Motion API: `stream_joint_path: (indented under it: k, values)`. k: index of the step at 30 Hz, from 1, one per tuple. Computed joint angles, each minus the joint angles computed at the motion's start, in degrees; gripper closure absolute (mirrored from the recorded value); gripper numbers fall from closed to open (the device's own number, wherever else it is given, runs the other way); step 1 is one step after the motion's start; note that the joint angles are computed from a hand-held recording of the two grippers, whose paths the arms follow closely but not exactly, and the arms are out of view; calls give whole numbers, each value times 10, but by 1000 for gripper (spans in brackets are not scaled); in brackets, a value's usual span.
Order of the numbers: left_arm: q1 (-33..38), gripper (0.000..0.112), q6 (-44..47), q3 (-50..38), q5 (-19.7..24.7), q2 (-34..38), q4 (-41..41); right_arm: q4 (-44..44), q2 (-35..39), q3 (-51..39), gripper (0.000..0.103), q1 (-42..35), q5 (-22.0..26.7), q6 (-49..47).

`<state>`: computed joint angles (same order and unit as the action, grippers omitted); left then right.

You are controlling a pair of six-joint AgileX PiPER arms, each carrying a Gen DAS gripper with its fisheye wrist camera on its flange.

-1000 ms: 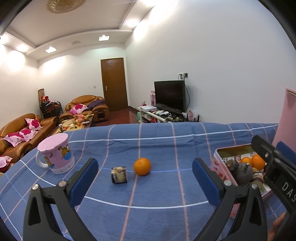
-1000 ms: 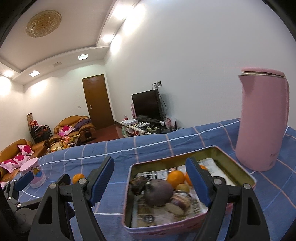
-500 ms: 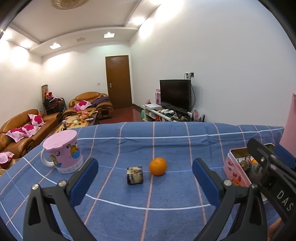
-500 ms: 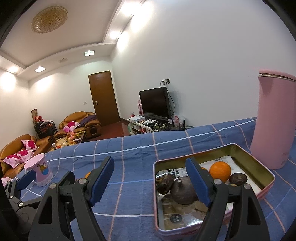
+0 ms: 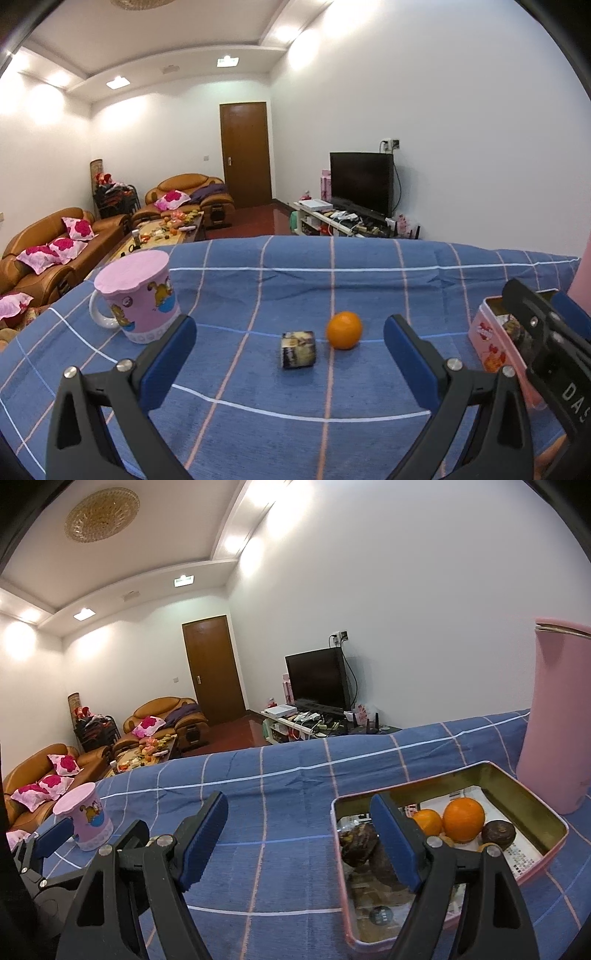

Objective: Organize fruits
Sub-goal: 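Withdraw both tools from the tin box toward the small orange and wrapped piece, then grasp the small orange with the right tool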

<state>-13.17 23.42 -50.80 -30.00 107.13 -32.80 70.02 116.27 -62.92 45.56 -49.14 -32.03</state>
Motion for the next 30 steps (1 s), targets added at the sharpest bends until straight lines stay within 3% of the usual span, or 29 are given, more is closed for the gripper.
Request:
stream_joint_path:
  k: [20,22,27,30]
  values:
    - [52,9,40,-47,55,23,-9,50,56,-111,22,-3,56,-105]
    - [56,9,106,-61,57,30,-64,53,60,-122,22,-6,68,-117]
    - [72,9,324,-112,65,60,-263,103,83,-179,22,-33,159,-194]
    - [95,9,409,-140,92,71,-351,151,103,-219,31,-57,232,-254]
